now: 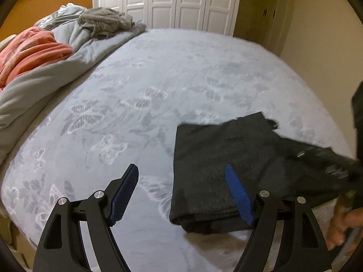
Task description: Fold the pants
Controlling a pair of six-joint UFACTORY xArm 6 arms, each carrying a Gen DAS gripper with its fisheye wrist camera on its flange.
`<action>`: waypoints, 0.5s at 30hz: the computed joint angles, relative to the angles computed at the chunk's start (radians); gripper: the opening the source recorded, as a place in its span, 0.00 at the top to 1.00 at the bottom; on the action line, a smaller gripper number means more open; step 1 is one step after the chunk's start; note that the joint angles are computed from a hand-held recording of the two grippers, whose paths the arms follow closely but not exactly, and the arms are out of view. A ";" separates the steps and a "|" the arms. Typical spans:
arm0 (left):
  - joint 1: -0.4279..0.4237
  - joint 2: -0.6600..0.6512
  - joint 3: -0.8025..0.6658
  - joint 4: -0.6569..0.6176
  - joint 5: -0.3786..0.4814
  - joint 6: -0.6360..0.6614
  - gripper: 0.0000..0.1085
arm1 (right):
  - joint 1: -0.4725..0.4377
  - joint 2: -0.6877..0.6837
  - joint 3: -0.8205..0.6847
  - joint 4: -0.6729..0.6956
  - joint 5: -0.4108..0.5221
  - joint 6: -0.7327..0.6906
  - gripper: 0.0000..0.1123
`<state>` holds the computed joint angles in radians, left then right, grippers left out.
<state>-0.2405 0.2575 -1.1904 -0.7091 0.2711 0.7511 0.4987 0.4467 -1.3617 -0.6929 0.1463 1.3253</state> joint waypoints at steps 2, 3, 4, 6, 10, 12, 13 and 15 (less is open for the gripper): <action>-0.002 -0.018 -0.013 -0.113 0.022 0.071 0.29 | -0.002 -0.086 0.028 -0.130 0.025 0.081 0.97; -0.001 -0.020 -0.021 -0.142 0.039 0.084 0.29 | -0.004 -0.135 0.051 -0.175 0.047 0.105 0.97; 0.003 -0.022 -0.032 -0.168 0.063 0.093 0.29 | -0.009 -0.168 0.071 -0.194 0.061 0.115 0.97; 0.006 -0.017 -0.055 -0.182 0.109 0.079 0.29 | -0.032 -0.283 0.168 -0.242 0.111 0.151 0.97; -0.020 0.016 -0.082 -0.104 0.133 -0.010 0.29 | -0.074 -0.479 0.381 -0.257 0.281 0.182 0.97; -0.045 0.040 -0.095 -0.058 0.153 -0.050 0.29 | -0.121 -0.550 0.507 -0.204 0.327 0.177 0.97; -0.053 0.045 -0.096 -0.052 0.153 -0.054 0.29 | -0.145 -0.556 0.551 -0.157 0.325 0.146 0.97; -0.082 0.060 -0.094 -0.015 0.139 -0.072 0.29 | -0.184 -0.519 0.620 -0.084 0.348 0.126 0.97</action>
<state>-0.3224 0.3179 -1.2842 -0.7237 0.4102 0.6792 0.3151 -0.0727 -0.7418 -0.7769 0.4940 1.4510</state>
